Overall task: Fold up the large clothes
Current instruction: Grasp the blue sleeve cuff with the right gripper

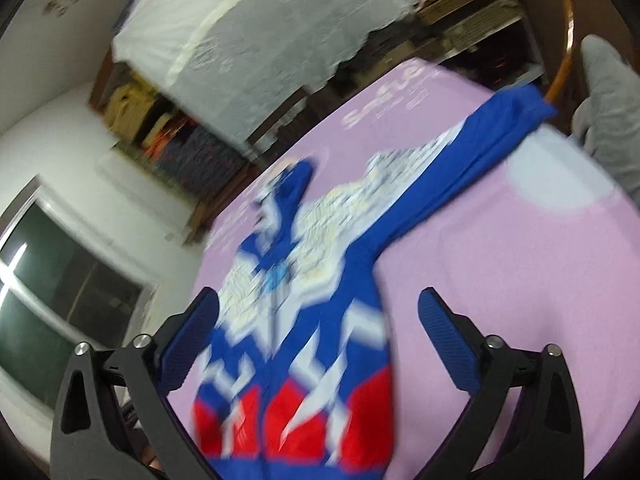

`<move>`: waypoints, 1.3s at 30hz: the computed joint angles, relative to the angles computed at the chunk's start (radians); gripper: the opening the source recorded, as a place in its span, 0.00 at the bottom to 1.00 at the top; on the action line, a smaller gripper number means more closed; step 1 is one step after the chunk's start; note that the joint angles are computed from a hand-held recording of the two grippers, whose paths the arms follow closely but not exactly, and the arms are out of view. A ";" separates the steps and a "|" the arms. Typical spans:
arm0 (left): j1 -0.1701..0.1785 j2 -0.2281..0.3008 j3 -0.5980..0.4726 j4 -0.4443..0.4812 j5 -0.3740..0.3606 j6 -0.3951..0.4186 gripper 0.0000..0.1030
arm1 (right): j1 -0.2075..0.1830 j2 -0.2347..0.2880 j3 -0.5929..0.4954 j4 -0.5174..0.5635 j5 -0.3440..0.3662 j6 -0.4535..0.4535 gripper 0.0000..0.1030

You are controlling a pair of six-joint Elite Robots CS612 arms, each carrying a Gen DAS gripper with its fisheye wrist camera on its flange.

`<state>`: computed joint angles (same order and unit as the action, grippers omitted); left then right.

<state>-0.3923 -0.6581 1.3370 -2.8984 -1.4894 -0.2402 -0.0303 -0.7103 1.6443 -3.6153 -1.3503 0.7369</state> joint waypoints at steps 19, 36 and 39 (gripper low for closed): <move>-0.017 0.222 -0.338 0.215 0.102 0.013 0.97 | -0.126 0.164 -0.265 0.348 -0.121 0.235 0.70; -0.005 0.218 -0.339 0.220 0.032 0.033 0.97 | -0.125 0.206 -0.277 0.260 -0.212 0.312 0.10; 0.004 0.215 -0.342 0.215 -0.004 0.016 0.97 | -0.115 0.197 -0.273 0.249 -0.238 0.254 0.08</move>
